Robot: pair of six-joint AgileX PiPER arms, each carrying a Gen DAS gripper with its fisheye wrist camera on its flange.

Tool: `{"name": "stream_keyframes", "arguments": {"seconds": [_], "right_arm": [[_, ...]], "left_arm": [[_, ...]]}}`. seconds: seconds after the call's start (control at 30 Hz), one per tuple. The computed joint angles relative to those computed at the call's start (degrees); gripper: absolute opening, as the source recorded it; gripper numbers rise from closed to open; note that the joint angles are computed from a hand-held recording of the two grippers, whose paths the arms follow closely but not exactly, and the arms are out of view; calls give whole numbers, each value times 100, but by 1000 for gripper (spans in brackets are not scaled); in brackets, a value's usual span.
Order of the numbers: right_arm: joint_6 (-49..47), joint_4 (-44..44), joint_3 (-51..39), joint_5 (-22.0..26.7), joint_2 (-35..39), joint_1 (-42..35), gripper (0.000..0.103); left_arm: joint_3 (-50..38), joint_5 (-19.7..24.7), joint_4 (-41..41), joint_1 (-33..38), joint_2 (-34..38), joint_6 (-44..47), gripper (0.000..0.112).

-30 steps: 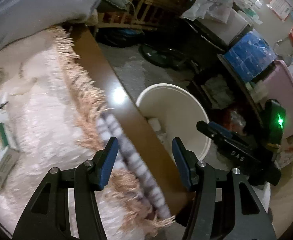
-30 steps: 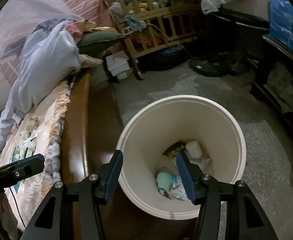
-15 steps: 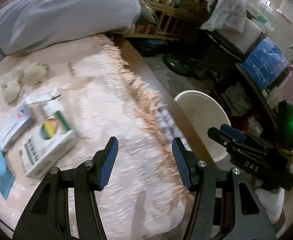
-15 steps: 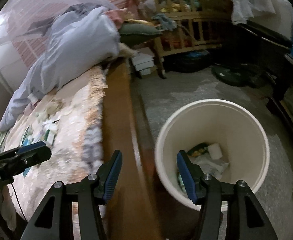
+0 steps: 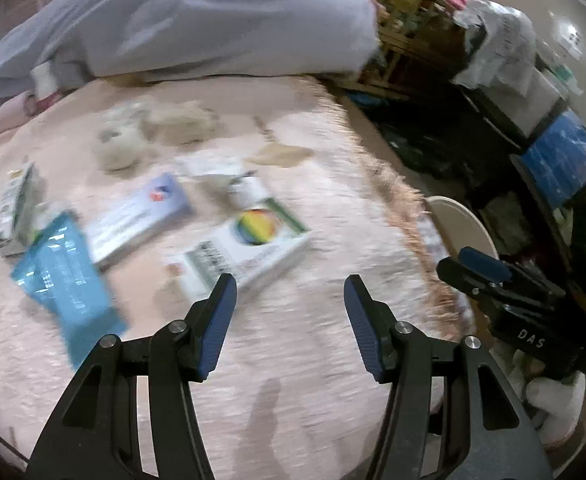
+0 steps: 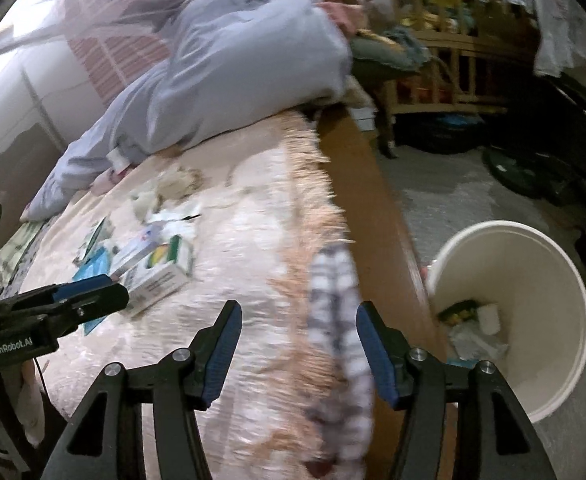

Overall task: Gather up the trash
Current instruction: 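Grasp the white crumpled tissue with the right tool while the left tool grasps the clear green-labelled bag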

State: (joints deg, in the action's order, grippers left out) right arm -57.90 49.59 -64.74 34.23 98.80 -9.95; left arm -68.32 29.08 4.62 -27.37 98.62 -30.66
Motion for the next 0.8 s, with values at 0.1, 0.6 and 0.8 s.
{"name": "stream_keyframes", "arguments": {"seconds": [0.1, 0.6, 0.8], "right_arm": [[182, -118, -79, -18, 74, 307, 58], [1527, -1157, -1653, 248, 1074, 1741, 61], [2676, -2184, -3454, 883, 2189, 2151, 62]], "left_arm": [[442, -43, 14, 335, -339, 78, 54], [1208, 10, -1471, 2538, -843, 2090, 54], [714, 144, -2305, 3388, -266, 2961, 54]]}}
